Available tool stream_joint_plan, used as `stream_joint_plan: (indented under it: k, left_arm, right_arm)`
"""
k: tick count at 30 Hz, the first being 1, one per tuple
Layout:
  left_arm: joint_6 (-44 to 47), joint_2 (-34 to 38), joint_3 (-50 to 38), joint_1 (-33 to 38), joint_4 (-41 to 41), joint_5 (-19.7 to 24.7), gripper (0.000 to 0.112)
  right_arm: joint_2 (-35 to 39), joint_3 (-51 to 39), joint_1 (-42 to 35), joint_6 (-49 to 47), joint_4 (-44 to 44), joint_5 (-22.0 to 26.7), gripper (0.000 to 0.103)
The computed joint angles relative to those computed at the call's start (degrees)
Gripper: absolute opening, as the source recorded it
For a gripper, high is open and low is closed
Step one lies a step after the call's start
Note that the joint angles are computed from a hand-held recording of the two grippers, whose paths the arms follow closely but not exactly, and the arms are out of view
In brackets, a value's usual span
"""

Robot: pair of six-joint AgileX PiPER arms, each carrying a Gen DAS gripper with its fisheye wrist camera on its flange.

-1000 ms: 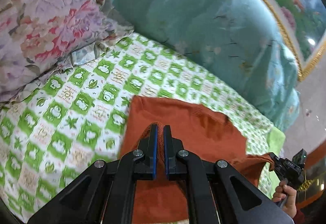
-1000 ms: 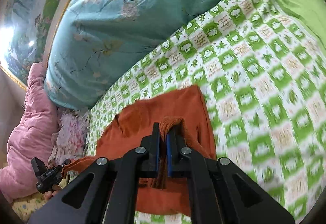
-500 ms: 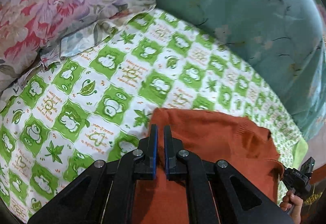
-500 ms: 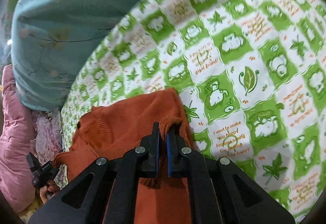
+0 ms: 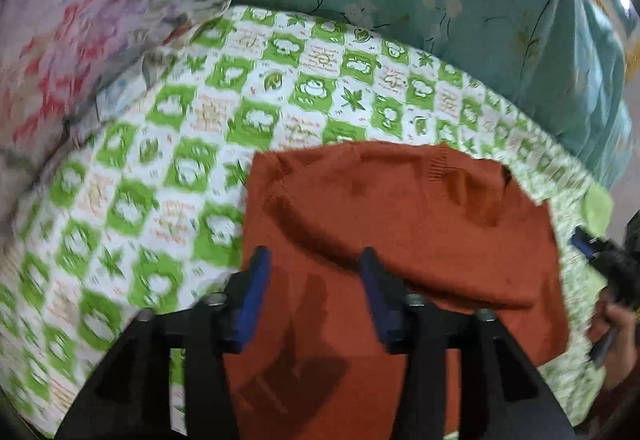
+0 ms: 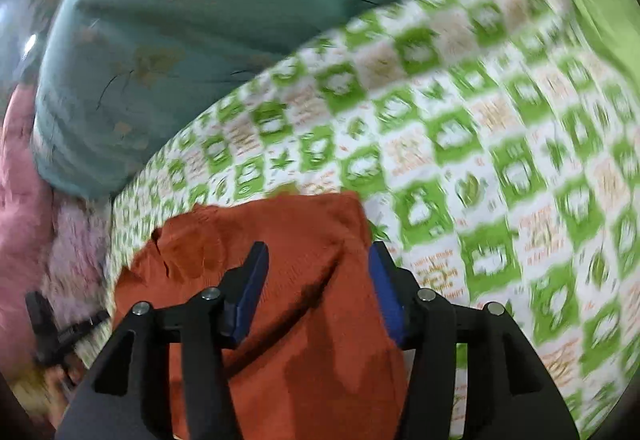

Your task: Fold small clothes

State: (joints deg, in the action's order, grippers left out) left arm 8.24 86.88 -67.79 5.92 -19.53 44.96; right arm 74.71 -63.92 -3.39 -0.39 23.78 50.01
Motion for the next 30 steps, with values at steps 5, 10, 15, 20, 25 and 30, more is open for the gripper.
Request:
stream_joint_plan:
  k: [5, 10, 15, 20, 25, 30]
  left_arm:
    - [3.86, 7.28, -9.42, 1.27, -1.86, 3.60, 0.067]
    - [6.94, 16.61, -19.91, -1.36, 2.89, 7.95, 0.068]
    - [9.74, 21.70, -24.43, -3.72, 5.38, 9.97, 0.057]
    - [12.12, 20.26, -20.97, -5.15, 5.54, 6.44, 0.010]
    - [6.21, 9.51, -8.72, -6.60, 8.58, -7.24, 0.007]
    - [-11.66, 12.49, -10.79, -7.28, 21.10, -9.42, 0.008]
  right_arm:
    - [5.36, -6.77, 4.28, -7.53, -4.45, 3.58, 0.064]
    - [11.41, -11.10, 5.92, -12.09, -8.12, 5.02, 0.065]
    - [16.61, -14.53, 7.01, -14.63, -10.22, 5.40, 0.065]
    - [16.89, -12.88, 9.12, -16.97, -11.90, 2.40, 0.038]
    - [10.53, -7.36, 5.67, -15.23, -5.74, -3.43, 0.006]
    - [9.13, -4.08, 0.84, -3.46, -6.50, -7.88, 0.006]
